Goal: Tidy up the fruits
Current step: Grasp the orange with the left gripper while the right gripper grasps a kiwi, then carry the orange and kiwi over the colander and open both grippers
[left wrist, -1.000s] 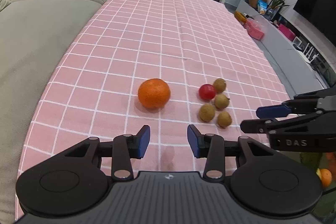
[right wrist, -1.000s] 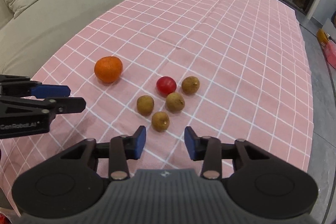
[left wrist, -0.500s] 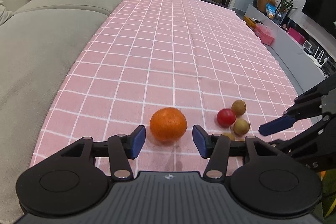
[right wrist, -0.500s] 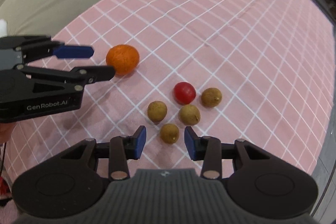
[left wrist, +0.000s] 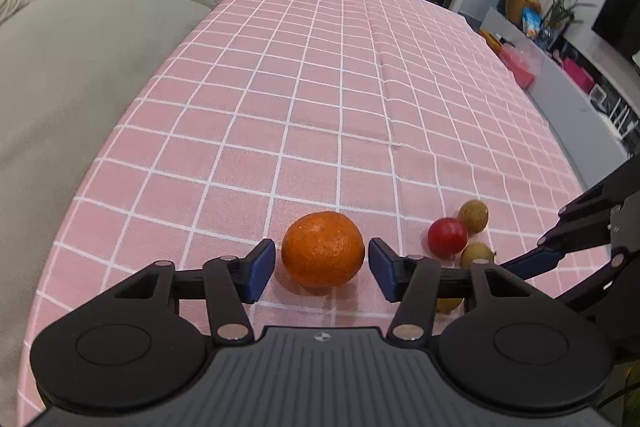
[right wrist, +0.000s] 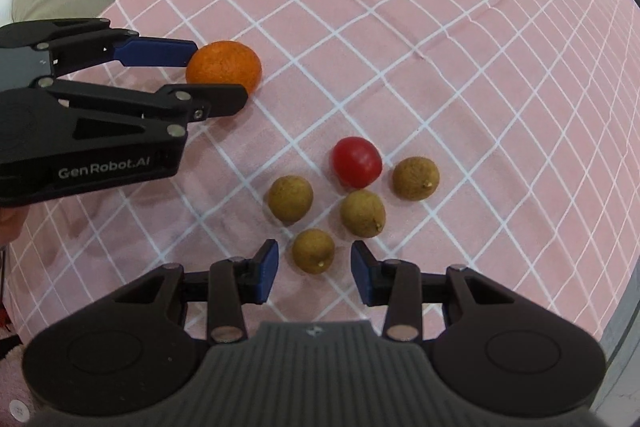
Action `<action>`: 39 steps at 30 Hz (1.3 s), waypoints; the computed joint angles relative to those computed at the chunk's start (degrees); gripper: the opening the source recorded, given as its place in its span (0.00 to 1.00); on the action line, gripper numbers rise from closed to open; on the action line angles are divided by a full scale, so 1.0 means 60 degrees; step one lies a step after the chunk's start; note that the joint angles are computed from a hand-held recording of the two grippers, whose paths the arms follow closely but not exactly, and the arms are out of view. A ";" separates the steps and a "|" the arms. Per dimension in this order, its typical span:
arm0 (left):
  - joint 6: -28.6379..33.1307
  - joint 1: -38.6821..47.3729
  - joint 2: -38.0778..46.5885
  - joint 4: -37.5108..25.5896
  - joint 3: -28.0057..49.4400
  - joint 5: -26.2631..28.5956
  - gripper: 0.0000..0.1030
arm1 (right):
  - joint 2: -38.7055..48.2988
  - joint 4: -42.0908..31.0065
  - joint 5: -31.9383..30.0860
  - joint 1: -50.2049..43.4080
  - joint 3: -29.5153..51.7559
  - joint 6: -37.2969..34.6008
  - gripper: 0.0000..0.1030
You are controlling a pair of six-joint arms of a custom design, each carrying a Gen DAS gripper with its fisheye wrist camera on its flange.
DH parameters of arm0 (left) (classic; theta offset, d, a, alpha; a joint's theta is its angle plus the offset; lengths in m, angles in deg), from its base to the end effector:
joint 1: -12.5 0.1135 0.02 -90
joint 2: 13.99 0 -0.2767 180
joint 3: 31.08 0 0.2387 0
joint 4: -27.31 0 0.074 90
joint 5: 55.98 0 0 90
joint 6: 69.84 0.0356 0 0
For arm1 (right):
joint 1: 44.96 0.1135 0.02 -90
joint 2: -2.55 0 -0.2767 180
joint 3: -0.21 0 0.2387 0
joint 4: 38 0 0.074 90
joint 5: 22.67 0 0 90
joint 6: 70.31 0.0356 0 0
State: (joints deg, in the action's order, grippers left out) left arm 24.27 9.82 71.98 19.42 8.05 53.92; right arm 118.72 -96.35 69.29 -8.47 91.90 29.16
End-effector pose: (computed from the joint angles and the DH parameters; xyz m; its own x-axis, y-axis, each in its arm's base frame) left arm 0.2251 -0.0227 0.1277 -0.7962 0.1047 -0.5959 0.2981 0.9249 -0.2358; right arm 0.3006 0.2208 0.1542 -0.8840 -0.4494 -0.1287 -0.4516 0.8921 -0.0129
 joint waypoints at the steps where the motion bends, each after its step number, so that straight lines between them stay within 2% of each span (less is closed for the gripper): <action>1: -0.0058 0.0029 0.0066 0.0029 0.0019 0.0050 0.57 | 0.0065 -0.0048 0.0040 0.0003 0.0081 -0.0047 0.33; 3: -0.0091 0.0079 0.0113 0.0052 0.0028 0.0171 0.51 | 0.0186 -0.0169 -0.0048 -0.0002 0.0235 -0.0065 0.28; 7: -0.0111 0.0156 0.0069 -0.0121 0.0076 0.0273 0.50 | 0.0278 -0.0145 -0.0091 -0.0001 0.0275 -0.0095 0.19; 14: -0.0060 0.0217 -0.0695 -0.0835 0.0102 0.0198 0.48 | 0.0147 0.0000 0.0074 0.0114 0.0191 -0.0003 0.19; 17: 0.0094 0.0236 -0.1352 -0.1429 0.0124 0.0281 0.48 | -0.0459 0.0052 0.0119 0.0322 -0.0184 0.0235 0.19; 28: 0.0520 0.0815 -0.4706 -0.4646 0.0466 0.0895 0.47 | -0.2728 0.0010 0.0770 0.1458 -0.0878 0.1459 0.19; 34: 0.0667 0.0376 -0.6639 -0.6702 0.1012 0.1199 0.47 | -0.4311 -0.0048 0.1795 0.2700 -0.1704 0.2875 0.19; 39: 0.0598 -0.0407 -0.7896 -0.8077 0.1441 0.1338 0.47 | -0.5714 -0.0523 0.2692 0.3901 -0.2510 0.4676 0.19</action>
